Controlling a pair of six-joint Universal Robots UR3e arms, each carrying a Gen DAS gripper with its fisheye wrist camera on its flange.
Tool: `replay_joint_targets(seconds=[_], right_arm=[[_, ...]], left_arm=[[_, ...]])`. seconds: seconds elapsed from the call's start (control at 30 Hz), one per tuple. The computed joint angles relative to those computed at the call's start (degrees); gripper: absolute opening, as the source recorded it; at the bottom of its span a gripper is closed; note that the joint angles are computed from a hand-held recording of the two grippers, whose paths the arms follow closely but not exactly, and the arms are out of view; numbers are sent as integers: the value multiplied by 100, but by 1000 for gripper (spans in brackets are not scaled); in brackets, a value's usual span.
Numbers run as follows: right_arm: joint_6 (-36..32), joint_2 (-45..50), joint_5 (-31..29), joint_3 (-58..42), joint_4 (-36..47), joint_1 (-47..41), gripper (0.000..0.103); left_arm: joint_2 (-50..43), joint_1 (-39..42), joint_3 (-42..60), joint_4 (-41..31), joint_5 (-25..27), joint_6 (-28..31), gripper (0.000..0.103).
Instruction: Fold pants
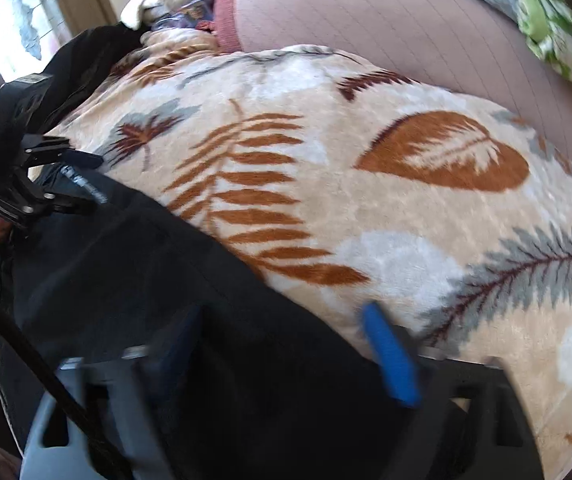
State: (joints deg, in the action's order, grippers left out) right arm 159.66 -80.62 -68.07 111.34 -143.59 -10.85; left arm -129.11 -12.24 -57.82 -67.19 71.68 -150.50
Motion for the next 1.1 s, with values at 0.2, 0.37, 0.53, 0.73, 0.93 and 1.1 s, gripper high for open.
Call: replay_joint_targets(seconds=[0.2,0.37,0.53,0.73,0.93,1.1], right_arm=[[98,-324,-34,-64,406,220,9],[270,-1011,-285,22,771,438,8],[495,-2288,-626,350,1273,882,8],[933,-3831,-672,809,2156,1427,8],[2099,-4754,-979,1531,2374,2562,8],[3427,-4639,-1791,2010,2018,3736,20]], left_arm=[[707,66,-878,429,-25,-266,13],[1749,-10,-1947,959,114,-452,12],[3529,296,-3583,1312,-139,-585,12],[6272,1206,-5717,733,-905,-345,12],[8558,2134,-6953,-1015,-1130,43,11],[9312,2579,-7365,-1998,-942,-146,20]])
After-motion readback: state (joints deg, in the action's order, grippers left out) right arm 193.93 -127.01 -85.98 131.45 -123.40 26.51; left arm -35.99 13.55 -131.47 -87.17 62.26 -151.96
